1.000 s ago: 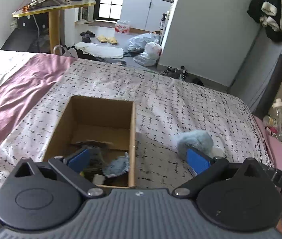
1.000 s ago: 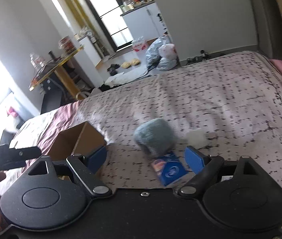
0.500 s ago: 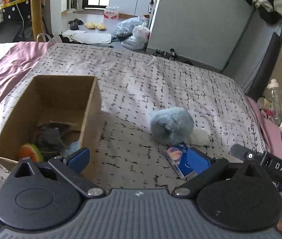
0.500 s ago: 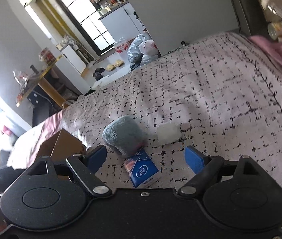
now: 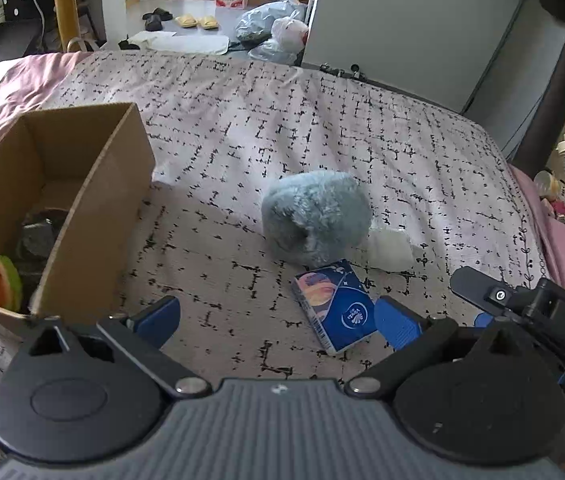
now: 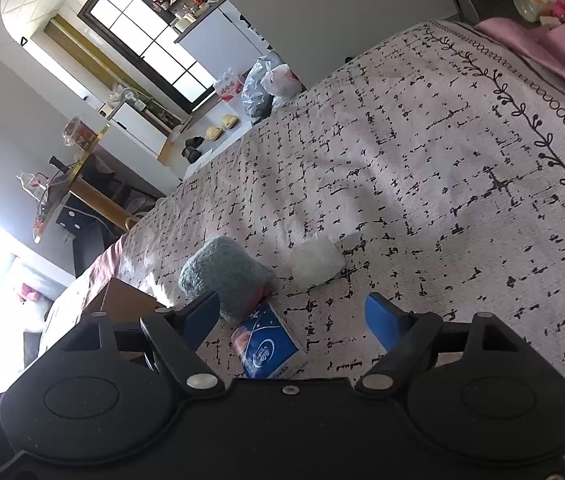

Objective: Organize soft objects
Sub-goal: 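Grasp the blue tissue pack with the left gripper while the right gripper grasps the white piece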

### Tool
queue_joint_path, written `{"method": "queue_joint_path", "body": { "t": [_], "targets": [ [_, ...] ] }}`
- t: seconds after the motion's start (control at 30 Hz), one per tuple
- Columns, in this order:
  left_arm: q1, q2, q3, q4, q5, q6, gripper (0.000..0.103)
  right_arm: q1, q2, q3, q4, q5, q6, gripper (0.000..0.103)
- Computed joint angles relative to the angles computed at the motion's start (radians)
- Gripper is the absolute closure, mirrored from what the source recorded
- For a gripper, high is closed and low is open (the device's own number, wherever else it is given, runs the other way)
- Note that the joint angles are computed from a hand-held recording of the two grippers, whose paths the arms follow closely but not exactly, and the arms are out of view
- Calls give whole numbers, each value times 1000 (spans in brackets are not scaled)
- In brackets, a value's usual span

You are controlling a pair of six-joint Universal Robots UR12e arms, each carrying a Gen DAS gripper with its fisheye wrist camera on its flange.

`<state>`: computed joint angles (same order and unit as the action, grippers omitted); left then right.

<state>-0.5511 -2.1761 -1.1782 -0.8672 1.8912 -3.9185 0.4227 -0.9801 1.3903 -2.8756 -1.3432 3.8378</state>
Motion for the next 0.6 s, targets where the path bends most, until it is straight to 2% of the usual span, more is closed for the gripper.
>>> {"method": "queue_joint_path", "body": {
  "t": [0.27,0.6],
  "targets": [
    [-2,-53,54,-33,-20,-69,3,-16,18,-3,-19,36,32,31],
    [-3,-114,127,-77,-45,-111,3,-29,52,-32,-18,65,58,32]
  ]
}}
